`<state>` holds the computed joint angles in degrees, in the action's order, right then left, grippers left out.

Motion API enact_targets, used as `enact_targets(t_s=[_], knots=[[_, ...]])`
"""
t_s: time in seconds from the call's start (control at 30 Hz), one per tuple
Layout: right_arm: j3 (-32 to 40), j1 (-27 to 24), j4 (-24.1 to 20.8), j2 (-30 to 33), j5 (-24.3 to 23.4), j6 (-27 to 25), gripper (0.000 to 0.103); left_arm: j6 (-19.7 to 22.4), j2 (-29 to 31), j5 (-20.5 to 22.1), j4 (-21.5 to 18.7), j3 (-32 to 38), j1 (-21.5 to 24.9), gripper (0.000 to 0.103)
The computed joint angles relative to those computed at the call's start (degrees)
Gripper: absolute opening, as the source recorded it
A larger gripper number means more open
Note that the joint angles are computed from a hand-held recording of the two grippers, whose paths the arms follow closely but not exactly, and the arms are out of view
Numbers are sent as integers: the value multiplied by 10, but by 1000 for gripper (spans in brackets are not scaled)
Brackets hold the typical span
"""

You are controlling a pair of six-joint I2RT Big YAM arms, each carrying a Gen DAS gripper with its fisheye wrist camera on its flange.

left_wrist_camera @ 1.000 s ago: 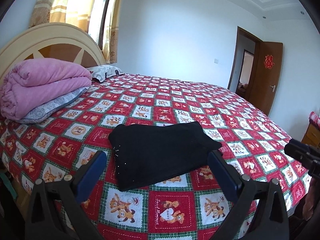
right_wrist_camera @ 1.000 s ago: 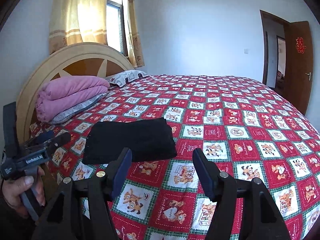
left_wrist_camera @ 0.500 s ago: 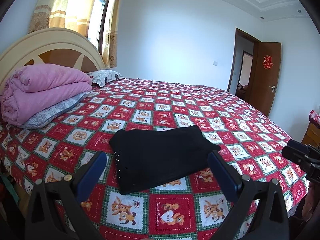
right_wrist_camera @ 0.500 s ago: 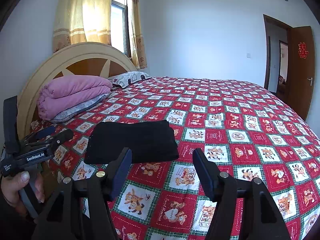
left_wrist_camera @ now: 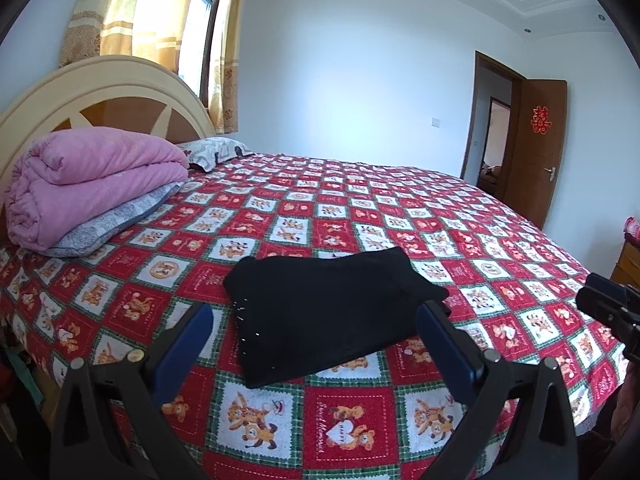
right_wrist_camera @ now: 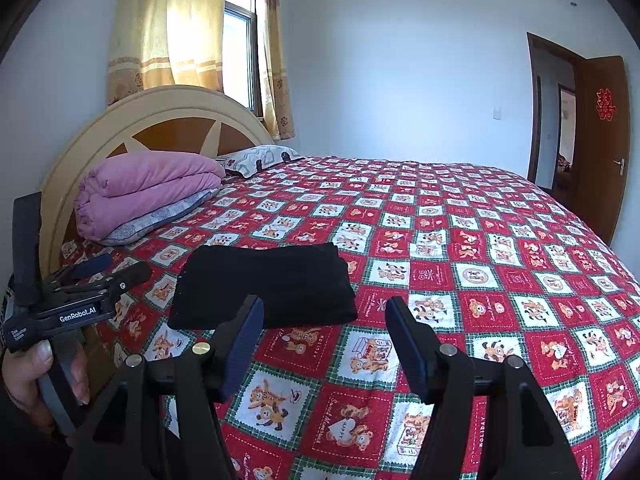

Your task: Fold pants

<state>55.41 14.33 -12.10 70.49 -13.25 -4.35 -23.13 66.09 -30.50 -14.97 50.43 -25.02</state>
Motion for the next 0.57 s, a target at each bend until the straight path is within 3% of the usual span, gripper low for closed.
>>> enact_targets(t_s=[0.23,0.57], knots=[[-2,2,1,0,3,-3,65,-18,6,0,-16,3,6,103],[0,8,-7,5,7,-5,65,11,8,7,16,-7,6,103]])
